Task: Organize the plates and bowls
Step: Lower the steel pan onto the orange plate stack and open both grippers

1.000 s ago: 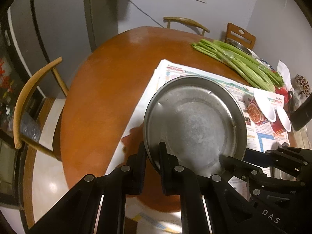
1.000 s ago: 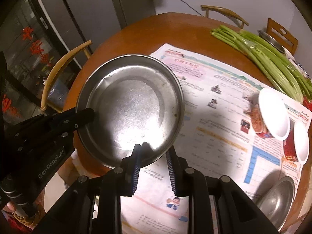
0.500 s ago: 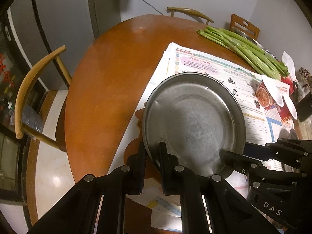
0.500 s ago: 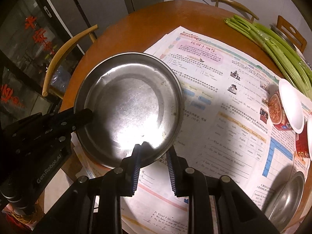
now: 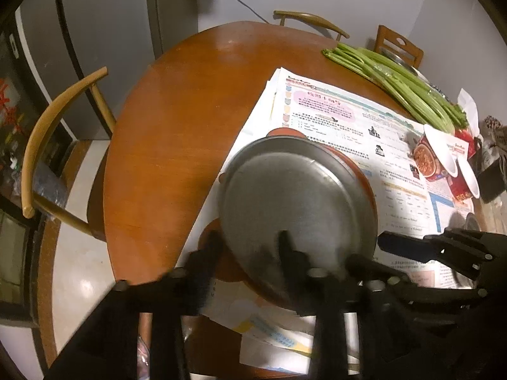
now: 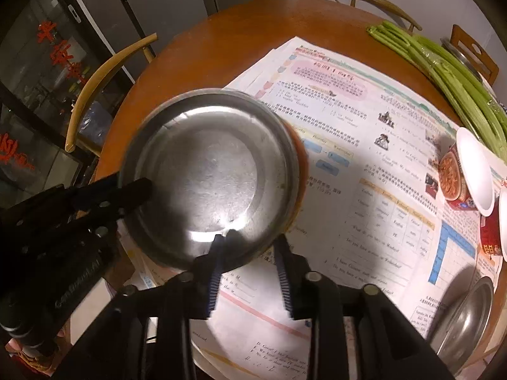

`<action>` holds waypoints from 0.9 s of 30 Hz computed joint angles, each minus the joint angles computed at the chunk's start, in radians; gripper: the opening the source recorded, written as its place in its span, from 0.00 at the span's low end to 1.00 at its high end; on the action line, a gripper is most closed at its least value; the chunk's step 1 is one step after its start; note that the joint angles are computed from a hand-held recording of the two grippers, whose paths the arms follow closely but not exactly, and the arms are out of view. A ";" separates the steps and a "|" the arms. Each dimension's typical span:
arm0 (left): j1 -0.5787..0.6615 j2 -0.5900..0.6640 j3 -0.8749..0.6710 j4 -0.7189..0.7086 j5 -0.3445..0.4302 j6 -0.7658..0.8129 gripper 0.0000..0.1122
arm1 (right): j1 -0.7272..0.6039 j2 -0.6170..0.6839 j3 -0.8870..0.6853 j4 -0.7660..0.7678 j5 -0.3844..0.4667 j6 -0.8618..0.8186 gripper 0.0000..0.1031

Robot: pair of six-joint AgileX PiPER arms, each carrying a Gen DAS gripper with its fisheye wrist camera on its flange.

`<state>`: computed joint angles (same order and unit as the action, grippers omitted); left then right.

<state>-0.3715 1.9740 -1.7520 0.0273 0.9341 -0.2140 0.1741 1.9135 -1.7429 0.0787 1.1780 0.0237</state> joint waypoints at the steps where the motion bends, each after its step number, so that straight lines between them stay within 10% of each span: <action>1: -0.008 -0.003 0.004 0.025 -0.004 -0.014 0.39 | 0.002 0.000 -0.001 0.000 -0.001 -0.001 0.39; 10: 0.003 -0.012 -0.007 0.032 0.003 -0.038 0.57 | 0.023 -0.034 0.013 -0.070 -0.014 0.033 0.39; 27: -0.015 -0.001 -0.059 0.022 0.026 -0.046 0.59 | -0.025 -0.078 0.039 -0.061 -0.034 0.040 0.40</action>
